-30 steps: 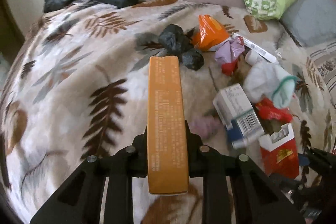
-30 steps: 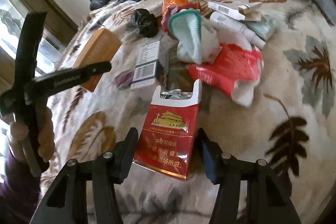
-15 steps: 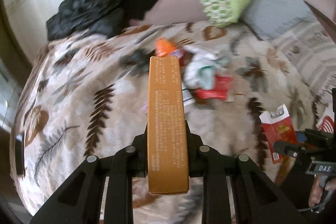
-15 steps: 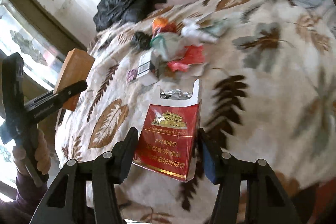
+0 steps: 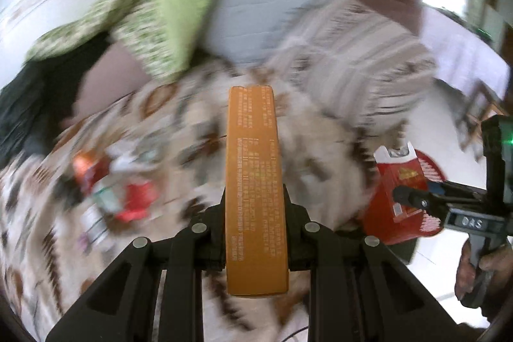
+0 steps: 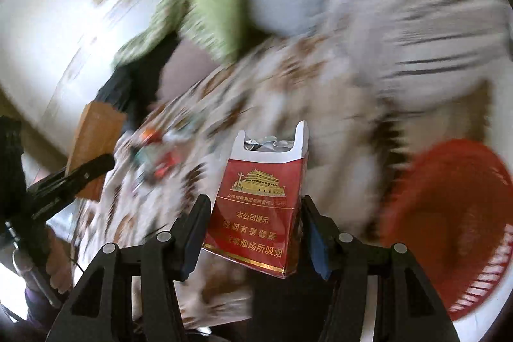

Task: Collect trash
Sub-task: 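Carry both items to the red basket and open both tools to drop them, then return to the bed and grasp the white barcode box with the left tool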

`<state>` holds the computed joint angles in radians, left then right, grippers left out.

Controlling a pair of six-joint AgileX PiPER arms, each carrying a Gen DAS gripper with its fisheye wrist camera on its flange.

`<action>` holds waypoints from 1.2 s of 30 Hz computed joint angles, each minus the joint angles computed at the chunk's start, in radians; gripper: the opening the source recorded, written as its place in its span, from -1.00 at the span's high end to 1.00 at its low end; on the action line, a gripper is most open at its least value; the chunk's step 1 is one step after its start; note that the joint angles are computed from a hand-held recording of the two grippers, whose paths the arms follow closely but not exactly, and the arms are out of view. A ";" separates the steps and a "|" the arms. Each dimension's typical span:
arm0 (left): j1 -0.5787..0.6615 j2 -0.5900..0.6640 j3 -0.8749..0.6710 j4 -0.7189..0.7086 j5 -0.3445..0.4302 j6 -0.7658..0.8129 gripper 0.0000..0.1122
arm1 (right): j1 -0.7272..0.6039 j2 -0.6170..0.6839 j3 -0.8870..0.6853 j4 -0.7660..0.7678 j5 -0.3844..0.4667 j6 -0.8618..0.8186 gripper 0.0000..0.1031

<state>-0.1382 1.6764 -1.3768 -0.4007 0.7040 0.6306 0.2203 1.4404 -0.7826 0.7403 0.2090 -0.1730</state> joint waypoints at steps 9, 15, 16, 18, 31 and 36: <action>-0.336 0.236 -0.265 0.000 0.166 -0.104 0.59 | -0.413 -0.258 0.246 0.018 0.071 -0.104 -0.17; -0.437 0.355 -0.372 0.001 0.202 -0.140 0.51 | -0.561 -0.252 0.272 0.130 0.125 -0.282 -0.19; -0.449 0.373 -0.385 0.013 0.202 -0.157 0.30 | -0.577 -0.249 0.275 0.145 0.129 -0.305 -0.21; -0.459 0.390 -0.388 0.002 0.194 -0.155 -0.08 | -0.578 -0.230 0.269 0.162 0.118 -0.319 -0.22; -0.382 0.275 -0.228 0.039 0.085 -0.180 -0.31 | -0.561 -0.174 0.268 0.260 0.087 -0.378 -0.52; -0.324 0.160 -0.085 0.134 -0.017 -0.247 -0.32 | -0.441 -0.178 0.227 0.117 0.036 -0.200 -0.52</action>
<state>-0.4626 1.8369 -1.4620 -0.2669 0.6867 0.3833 -0.2212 1.2622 -0.5552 0.8569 0.2446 -0.3728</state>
